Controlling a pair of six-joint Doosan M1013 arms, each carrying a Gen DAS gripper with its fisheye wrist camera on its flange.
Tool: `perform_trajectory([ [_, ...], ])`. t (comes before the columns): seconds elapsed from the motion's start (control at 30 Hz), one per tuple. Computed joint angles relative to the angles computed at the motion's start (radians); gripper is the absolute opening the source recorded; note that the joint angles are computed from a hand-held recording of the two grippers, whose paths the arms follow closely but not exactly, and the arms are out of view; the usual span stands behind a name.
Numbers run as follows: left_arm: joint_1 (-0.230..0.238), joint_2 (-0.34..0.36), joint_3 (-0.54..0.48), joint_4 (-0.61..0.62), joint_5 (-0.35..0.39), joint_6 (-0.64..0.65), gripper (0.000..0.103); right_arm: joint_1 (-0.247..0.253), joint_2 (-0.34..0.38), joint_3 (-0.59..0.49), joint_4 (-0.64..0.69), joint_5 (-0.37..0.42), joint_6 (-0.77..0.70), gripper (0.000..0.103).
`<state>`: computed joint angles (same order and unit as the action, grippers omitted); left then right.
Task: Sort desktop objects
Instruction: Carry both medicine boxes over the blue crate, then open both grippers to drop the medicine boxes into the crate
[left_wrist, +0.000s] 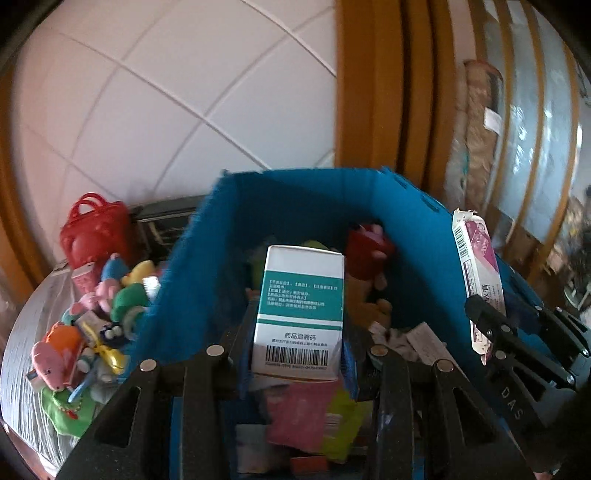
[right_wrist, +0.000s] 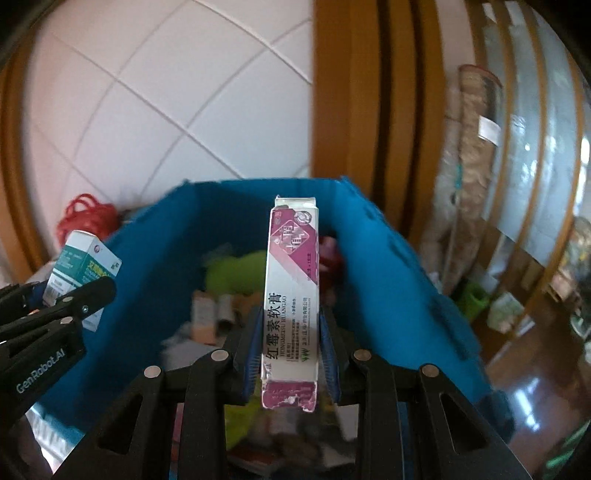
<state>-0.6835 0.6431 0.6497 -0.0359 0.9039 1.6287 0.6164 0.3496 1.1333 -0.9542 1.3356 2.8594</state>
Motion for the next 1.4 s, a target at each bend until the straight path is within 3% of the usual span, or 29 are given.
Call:
perform_trajectory([
  [0.13, -0.03, 0.021, -0.038, 0.023, 0.051, 0.009, 0.037, -0.005, -0.026, 0.04, 0.017, 0.026, 0.015, 0.029],
  [0.4, -0.041, 0.055, -0.087, 0.024, 0.118, 0.018, 0.037, -0.028, -0.033, 0.064, 0.066, 0.041, 0.014, 0.029],
  [0.7, -0.045, 0.063, -0.097, 0.024, 0.128, 0.028, 0.038, -0.052, -0.037, 0.077, 0.094, 0.032, -0.014, 0.031],
  [0.77, -0.048, 0.067, -0.107, 0.037, 0.141, 0.024, 0.04, -0.051, -0.037, 0.075, 0.093, 0.033, -0.012, 0.031],
  [0.83, -0.048, 0.072, -0.118, 0.036, 0.157, 0.021, 0.053, -0.051, -0.036, 0.073, 0.092, 0.034, -0.009, 0.033],
  [0.9, -0.046, 0.066, -0.109, 0.031, 0.144, 0.013, 0.068, -0.052, -0.037, 0.074, 0.095, 0.034, -0.003, 0.044],
  [0.93, -0.045, 0.062, -0.101, 0.025, 0.135, 0.014, 0.074, -0.051, -0.038, 0.073, 0.094, 0.035, 0.0, 0.057],
  [0.97, -0.045, 0.056, -0.091, 0.029, 0.123, 0.012, 0.075, -0.05, -0.04, 0.075, 0.092, 0.029, 0.006, 0.065],
  [1.1, -0.039, 0.044, -0.071, 0.016, 0.11, 0.004, 0.075, -0.05, -0.041, 0.074, 0.085, 0.049, 0.022, 0.082],
  [1.17, -0.034, 0.033, -0.058, 0.006, 0.095, -0.004, 0.075, -0.049, -0.046, 0.079, 0.082, 0.05, 0.034, 0.097],
  [1.23, -0.03, 0.012, -0.027, 0.009, 0.059, -0.012, 0.078, -0.046, -0.052, 0.084, 0.071, 0.05, 0.047, 0.103],
  [1.4, -0.026, -0.061, 0.087, 0.057, -0.071, -0.037, 0.087, -0.031, -0.055, 0.074, 0.046, 0.046, 0.047, 0.103],
])
